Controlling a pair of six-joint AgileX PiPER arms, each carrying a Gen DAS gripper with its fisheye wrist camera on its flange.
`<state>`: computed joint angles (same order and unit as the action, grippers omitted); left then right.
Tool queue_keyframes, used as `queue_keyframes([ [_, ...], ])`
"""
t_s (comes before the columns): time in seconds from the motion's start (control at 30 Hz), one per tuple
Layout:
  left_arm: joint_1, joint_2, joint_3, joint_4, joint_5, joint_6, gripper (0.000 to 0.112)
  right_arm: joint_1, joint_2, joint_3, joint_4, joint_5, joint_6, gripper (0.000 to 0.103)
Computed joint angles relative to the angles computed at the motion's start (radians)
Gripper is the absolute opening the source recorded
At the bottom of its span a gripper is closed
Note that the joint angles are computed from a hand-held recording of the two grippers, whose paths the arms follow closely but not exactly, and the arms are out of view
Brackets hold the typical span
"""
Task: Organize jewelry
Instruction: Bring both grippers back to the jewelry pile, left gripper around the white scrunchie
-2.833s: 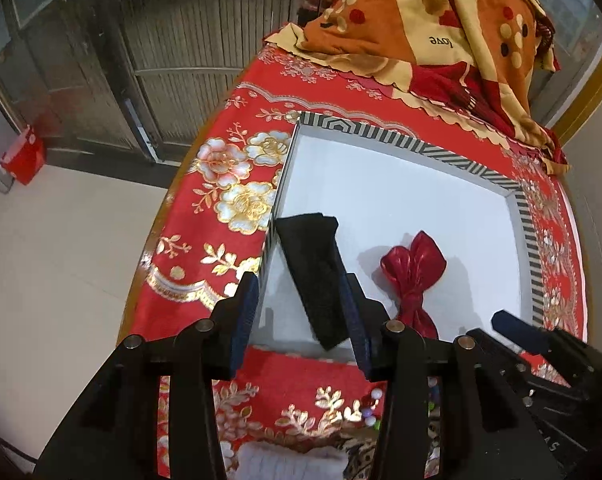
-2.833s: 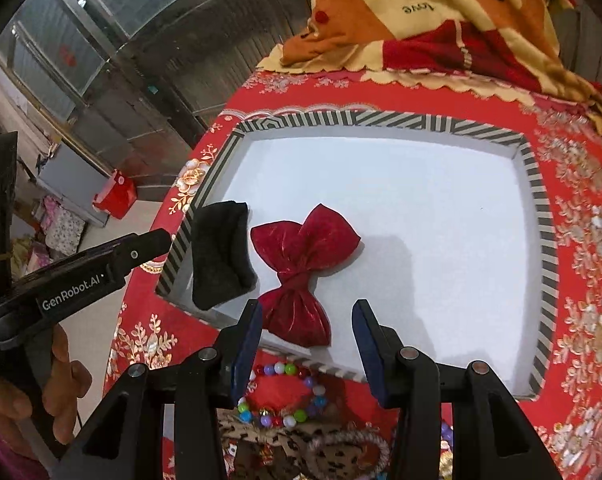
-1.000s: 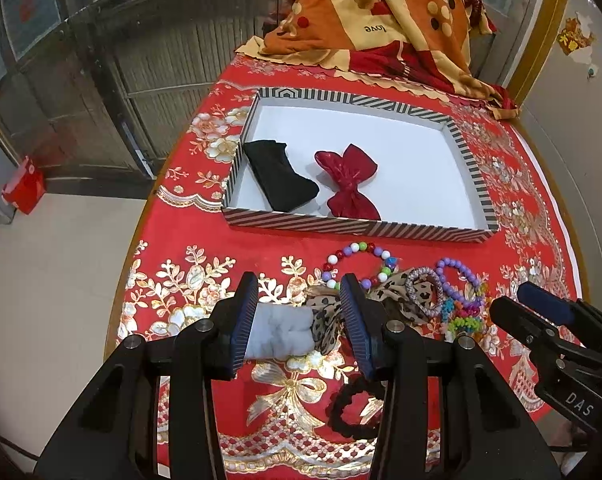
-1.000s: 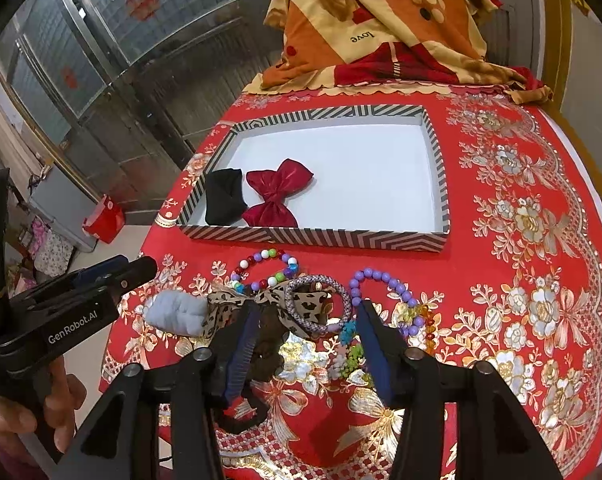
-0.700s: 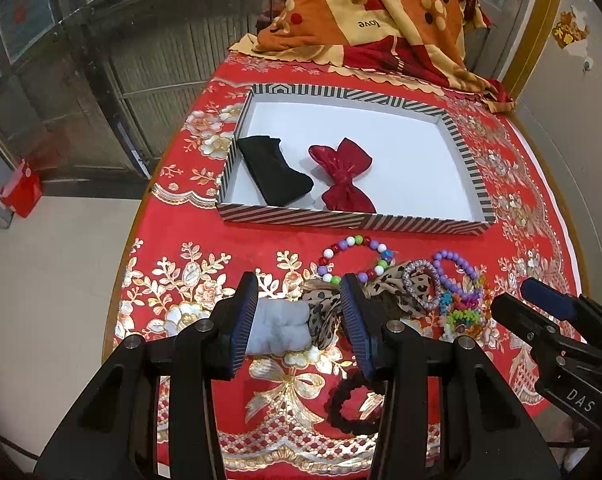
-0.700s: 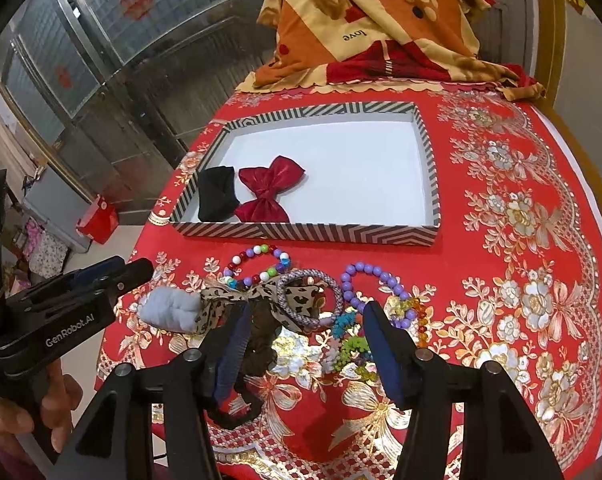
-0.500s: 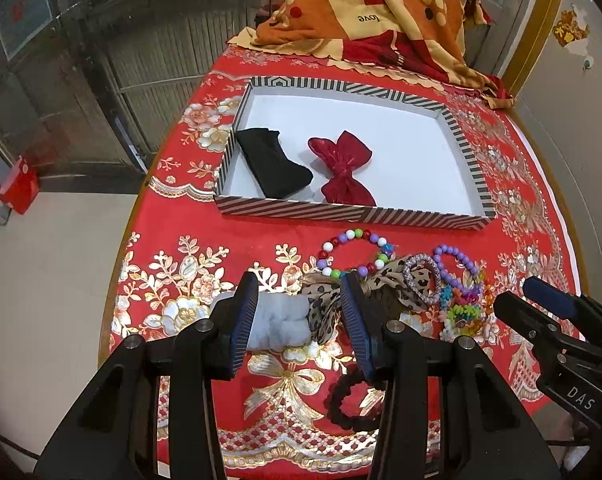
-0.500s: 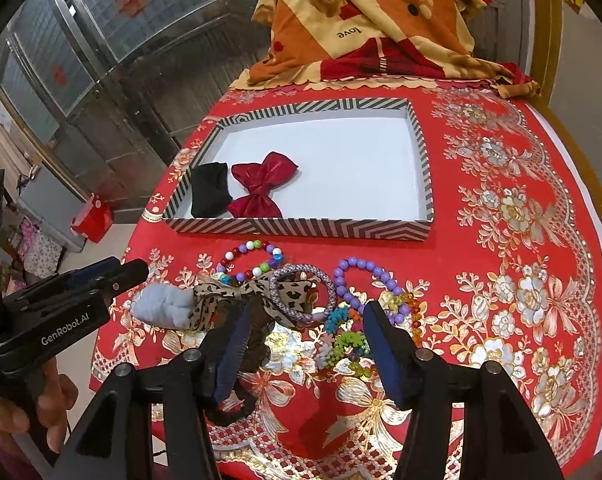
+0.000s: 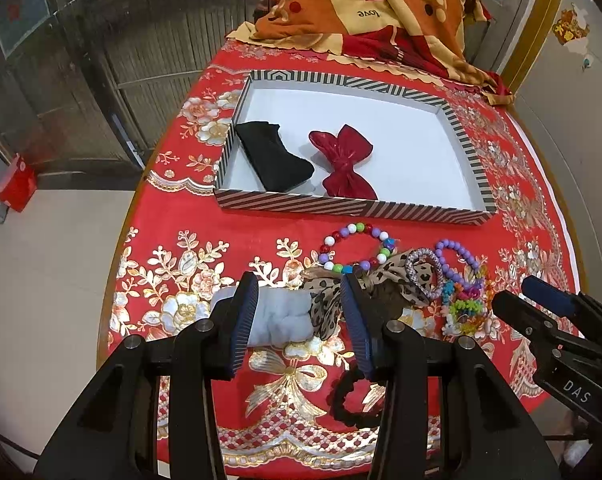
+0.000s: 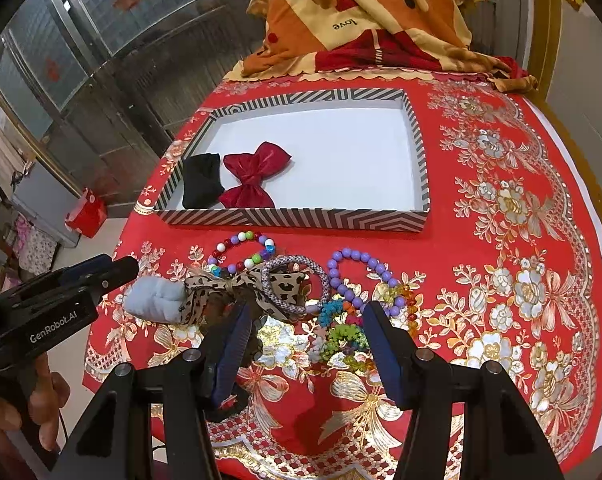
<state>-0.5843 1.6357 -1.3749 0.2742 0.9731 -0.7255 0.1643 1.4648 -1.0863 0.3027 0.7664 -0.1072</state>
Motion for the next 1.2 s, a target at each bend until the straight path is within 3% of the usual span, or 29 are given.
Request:
queue_keyframes([
  [0.5, 0.026, -0.001, 0.009, -0.042, 0.002, 0.029, 0.042, 0.002, 0.018, -0.005, 0.003, 0.01, -0.007, 0.056],
  [0.8, 0.143, -0.054, 0.055, -0.181, -0.026, 0.15, 0.044, -0.025, 0.026, 0.006, 0.01, 0.023, -0.028, 0.056],
  [0.87, 0.179, -0.067, 0.068, -0.214, -0.027, 0.178, 0.05, -0.038, 0.029, 0.02, 0.024, 0.024, -0.053, 0.056],
  [1.1, 0.234, -0.077, 0.097, -0.251, -0.025, 0.227, 0.051, -0.047, 0.034, 0.066, 0.129, -0.007, -0.196, 0.056],
  [1.2, 0.257, -0.066, 0.109, -0.297, -0.021, 0.267, 0.052, -0.021, 0.059, 0.055, 0.129, -0.03, -0.224, 0.048],
])
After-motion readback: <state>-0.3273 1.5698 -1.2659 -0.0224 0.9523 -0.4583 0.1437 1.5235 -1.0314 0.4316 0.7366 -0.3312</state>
